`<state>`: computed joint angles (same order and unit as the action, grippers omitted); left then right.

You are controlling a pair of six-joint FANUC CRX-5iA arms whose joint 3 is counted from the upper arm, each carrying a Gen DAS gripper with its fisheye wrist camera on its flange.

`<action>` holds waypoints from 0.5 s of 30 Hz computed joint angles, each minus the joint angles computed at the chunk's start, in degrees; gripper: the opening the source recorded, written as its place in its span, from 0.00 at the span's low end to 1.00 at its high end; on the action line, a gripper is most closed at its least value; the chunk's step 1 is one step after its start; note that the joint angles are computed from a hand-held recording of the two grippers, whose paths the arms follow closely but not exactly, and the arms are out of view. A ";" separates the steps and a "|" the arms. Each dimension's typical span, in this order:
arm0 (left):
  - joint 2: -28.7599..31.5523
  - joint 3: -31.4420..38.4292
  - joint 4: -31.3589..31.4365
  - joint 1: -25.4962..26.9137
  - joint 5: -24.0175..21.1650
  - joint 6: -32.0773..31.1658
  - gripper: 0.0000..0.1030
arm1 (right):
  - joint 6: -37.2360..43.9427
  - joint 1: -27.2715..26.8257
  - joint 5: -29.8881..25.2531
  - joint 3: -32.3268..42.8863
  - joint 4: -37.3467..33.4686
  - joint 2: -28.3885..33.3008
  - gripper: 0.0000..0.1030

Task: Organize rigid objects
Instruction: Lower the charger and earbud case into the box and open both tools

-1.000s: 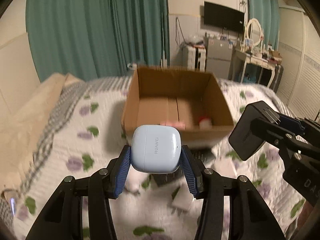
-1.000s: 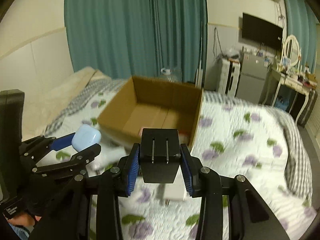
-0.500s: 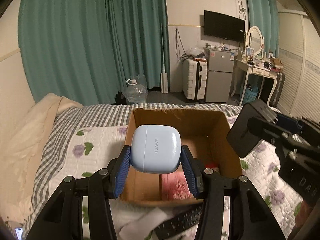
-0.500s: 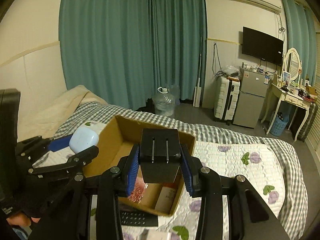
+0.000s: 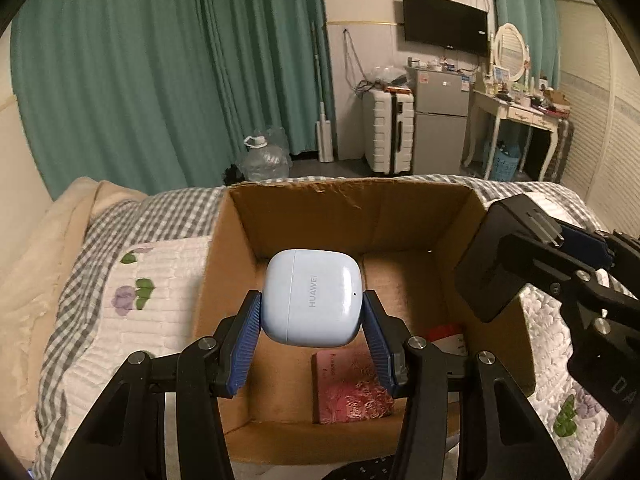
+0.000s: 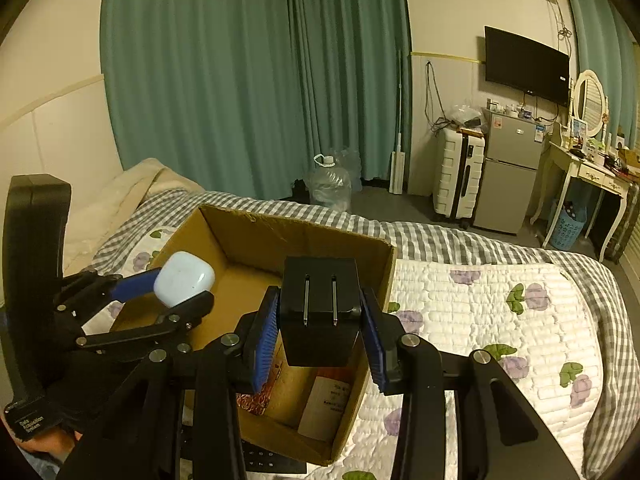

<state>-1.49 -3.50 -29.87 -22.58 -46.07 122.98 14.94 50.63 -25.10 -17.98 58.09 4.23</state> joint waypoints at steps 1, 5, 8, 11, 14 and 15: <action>0.17 -0.09 0.24 0.07 0.57 -0.07 0.51 | -0.46 -0.17 0.40 -0.25 0.44 0.05 0.37; 2.01 2.35 -4.82 -1.95 -2.73 3.02 0.61 | -0.12 -0.78 1.18 0.44 -0.40 1.11 0.37; 2.33 2.43 -5.71 -2.10 -2.73 3.32 0.61 | 0.79 -1.25 1.68 1.51 -1.94 2.37 0.37; 2.53 2.37 -5.12 -1.44 -2.61 3.31 0.61 | 2.04 -1.73 1.99 2.66 -3.50 3.70 0.37; 2.17 1.81 -4.73 -0.87 -1.85 3.48 0.61 | 4.06 -2.22 2.25 4.37 -6.38 5.49 0.37; 1.94 1.55 -4.46 -0.68 -1.51 3.31 0.61 | 4.50 -2.30 2.26 4.80 -7.13 5.87 0.37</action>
<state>0.46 -1.95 -34.33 -23.27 -47.57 126.30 19.44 48.34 -22.84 -13.18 50.95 10.10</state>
